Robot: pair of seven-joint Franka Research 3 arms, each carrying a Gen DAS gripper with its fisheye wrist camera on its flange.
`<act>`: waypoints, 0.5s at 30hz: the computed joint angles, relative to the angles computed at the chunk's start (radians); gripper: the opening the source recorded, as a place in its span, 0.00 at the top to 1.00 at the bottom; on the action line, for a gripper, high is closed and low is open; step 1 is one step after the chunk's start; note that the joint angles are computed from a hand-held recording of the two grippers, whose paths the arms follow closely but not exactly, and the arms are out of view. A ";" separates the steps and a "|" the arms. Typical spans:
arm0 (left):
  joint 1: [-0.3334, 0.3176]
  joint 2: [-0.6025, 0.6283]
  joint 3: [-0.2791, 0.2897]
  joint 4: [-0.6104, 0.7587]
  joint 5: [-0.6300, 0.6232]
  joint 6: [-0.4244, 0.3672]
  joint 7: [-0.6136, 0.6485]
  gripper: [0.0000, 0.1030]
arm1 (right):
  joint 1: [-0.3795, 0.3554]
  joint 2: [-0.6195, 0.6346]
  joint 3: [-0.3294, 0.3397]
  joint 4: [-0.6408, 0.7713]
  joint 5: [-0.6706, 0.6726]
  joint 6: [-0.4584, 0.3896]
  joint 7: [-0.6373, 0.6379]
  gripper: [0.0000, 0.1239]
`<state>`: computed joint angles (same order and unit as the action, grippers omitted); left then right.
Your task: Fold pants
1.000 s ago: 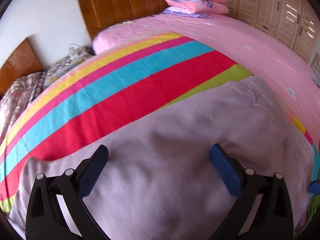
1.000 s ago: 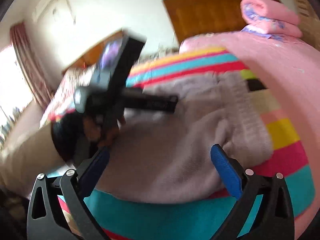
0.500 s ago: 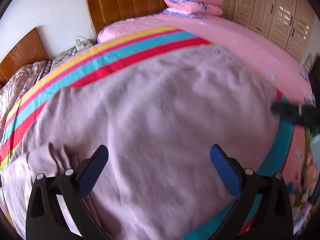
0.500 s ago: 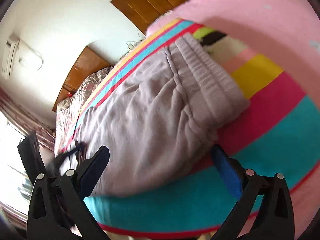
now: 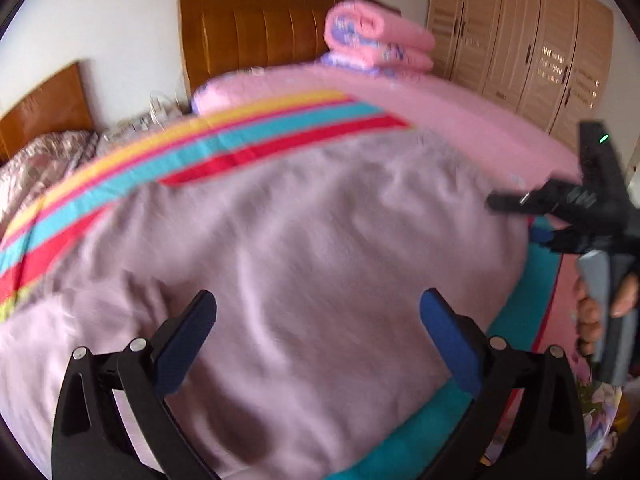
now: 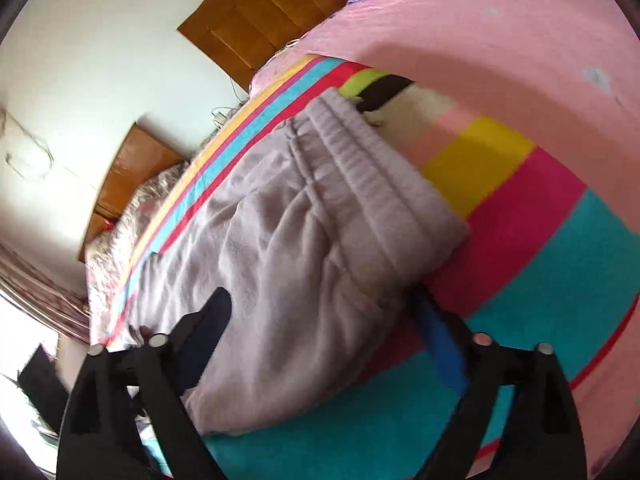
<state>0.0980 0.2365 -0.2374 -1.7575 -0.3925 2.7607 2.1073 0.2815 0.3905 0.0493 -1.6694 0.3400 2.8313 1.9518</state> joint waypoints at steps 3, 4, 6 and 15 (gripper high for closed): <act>0.052 -0.064 0.020 -0.056 -0.075 0.082 0.039 0.01 | 0.146 0.024 -0.165 0.054 -0.275 -0.088 0.220 0.47; 0.065 -0.077 0.047 -0.066 -0.074 0.088 0.011 0.01 | 0.154 0.017 -0.177 0.041 -0.311 -0.081 0.257 0.56; 0.082 -0.091 0.127 -0.088 -0.001 0.093 -0.133 0.01 | 0.091 -0.014 -0.111 -0.030 -0.283 -0.003 0.249 0.62; 0.196 -0.081 0.233 -0.163 0.229 -0.034 -0.409 0.01 | -0.455 0.068 0.638 -0.125 0.323 0.516 -0.252 0.73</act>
